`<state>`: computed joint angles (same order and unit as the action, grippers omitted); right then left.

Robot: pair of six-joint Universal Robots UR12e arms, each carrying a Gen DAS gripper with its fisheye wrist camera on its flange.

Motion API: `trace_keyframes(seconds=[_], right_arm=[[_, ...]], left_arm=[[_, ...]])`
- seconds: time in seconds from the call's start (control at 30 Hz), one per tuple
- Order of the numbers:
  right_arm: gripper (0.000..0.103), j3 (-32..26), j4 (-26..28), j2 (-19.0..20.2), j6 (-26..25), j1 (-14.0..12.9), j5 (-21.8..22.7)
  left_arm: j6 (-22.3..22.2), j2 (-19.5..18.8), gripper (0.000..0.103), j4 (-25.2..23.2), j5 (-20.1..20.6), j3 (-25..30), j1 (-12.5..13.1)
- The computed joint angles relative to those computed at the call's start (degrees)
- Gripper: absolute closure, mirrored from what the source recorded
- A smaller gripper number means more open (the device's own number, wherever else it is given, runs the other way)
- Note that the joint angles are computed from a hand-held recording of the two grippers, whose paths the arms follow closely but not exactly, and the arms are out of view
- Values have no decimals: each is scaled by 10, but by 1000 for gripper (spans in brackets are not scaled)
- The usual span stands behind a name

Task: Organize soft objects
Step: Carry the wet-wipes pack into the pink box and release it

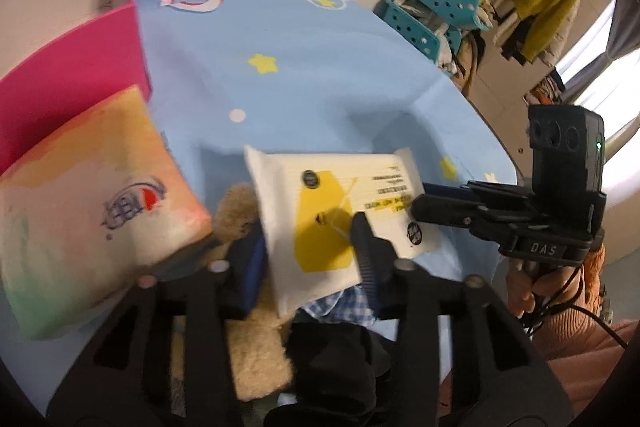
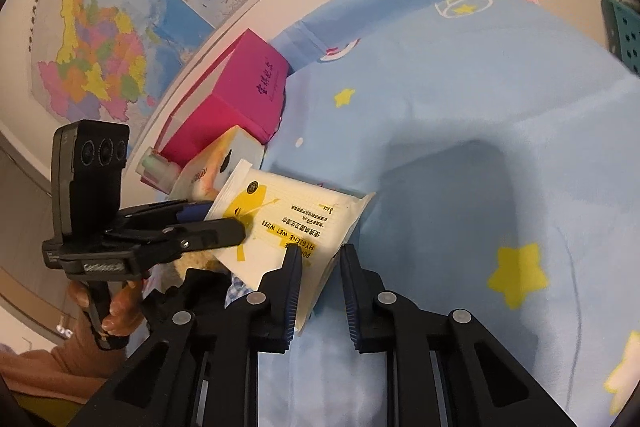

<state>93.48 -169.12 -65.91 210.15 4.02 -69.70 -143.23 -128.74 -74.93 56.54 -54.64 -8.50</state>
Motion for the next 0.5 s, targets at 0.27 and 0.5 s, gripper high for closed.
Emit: trace_keyframes(seconds=[0.27,0.5], right_arm=[[84,-41,15,1,-55,7,-12],[84,-128,42,32,-123,16,-1]], left_arm=[[-30,26,66,72,-10,-27,12],[-90,22,66,125,-22,-2,34]])
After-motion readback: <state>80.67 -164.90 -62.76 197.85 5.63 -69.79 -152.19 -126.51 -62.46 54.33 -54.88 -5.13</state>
